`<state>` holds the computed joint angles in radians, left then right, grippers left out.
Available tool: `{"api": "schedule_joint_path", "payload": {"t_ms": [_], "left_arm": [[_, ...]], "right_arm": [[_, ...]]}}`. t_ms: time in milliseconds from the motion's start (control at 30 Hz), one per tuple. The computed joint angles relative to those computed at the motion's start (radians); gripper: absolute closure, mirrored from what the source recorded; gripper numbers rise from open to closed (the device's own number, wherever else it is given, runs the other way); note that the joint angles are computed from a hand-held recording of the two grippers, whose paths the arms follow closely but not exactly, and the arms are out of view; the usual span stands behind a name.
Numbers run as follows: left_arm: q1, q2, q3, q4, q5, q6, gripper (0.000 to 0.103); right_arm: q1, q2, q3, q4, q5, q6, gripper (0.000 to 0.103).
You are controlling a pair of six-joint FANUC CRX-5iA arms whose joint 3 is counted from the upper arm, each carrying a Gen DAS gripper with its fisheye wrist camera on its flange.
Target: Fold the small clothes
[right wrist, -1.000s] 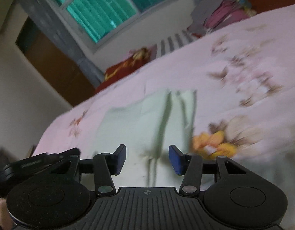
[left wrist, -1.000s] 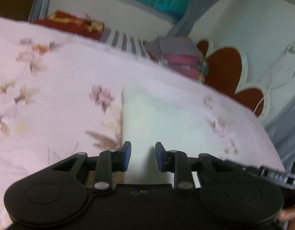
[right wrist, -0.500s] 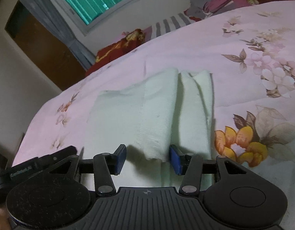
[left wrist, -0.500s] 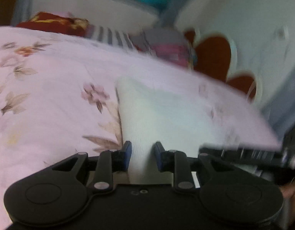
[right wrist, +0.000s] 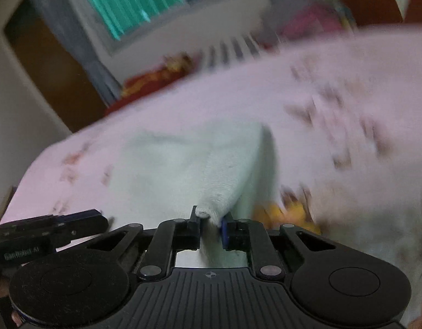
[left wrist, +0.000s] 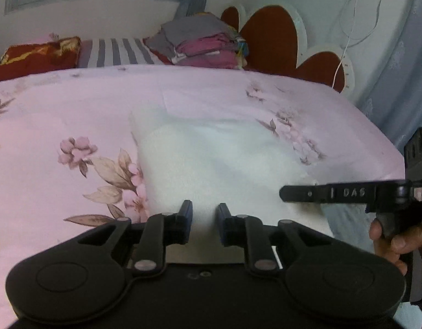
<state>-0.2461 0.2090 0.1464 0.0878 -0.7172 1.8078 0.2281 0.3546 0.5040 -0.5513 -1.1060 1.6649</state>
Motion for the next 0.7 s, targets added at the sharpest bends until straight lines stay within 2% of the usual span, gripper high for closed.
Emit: {"api": "schedule_joint_path", "payload": {"t_ms": [67,167,233,267,300,333,433,533,567,600,633,667,700], "left_arm": [[0.004,-0.005,-0.006,0.011,-0.002,-0.003,0.085],[0.015,-0.016,-0.028,0.046,0.016,-0.02,0.085],[0.023,-0.035,-0.058,0.077,0.08,-0.037,0.083],[0.025,-0.034,-0.054,0.073,0.101,-0.035,0.078],[0.027,-0.025,-0.042,0.073,0.119,-0.044,0.078],[0.028,-0.007,-0.019,0.069,0.123,-0.052,0.078],[0.034,0.053,0.052,0.044,0.133,-0.044,0.078],[0.041,0.092,0.095,-0.015,0.138,0.025,0.078],[0.04,0.111,0.124,-0.053,0.109,0.047,0.078],[0.033,0.151,0.185,-0.111,0.032,0.068,0.08],[0.032,0.178,0.213,-0.132,-0.006,0.067,0.079],[0.035,0.178,0.204,-0.137,0.009,0.078,0.079],[0.046,0.175,0.196,-0.101,0.013,0.07,0.08]], "right_arm": [[-0.028,0.01,0.008,-0.056,-0.013,-0.005,0.09],[-0.037,0.018,0.026,-0.075,-0.036,0.028,0.09],[-0.041,0.028,0.04,-0.084,-0.05,0.042,0.09],[-0.053,0.028,0.046,-0.104,-0.053,0.052,0.089],[-0.062,0.025,0.048,-0.118,-0.053,0.055,0.082],[-0.061,0.015,0.04,-0.108,-0.037,0.05,0.077],[-0.053,0.004,0.028,-0.08,0.011,0.042,0.077],[-0.02,0.004,0.018,0.014,0.099,0.013,0.077],[-0.016,0.018,0.035,0.019,0.116,0.02,0.078],[-0.016,0.041,0.067,0.005,0.11,0.031,0.078],[-0.012,0.069,0.103,0.001,0.096,0.042,0.078],[0.005,0.12,0.158,0.031,0.06,0.052,0.078],[0.025,0.183,0.237,0.082,-0.023,0.03,0.078]]}}
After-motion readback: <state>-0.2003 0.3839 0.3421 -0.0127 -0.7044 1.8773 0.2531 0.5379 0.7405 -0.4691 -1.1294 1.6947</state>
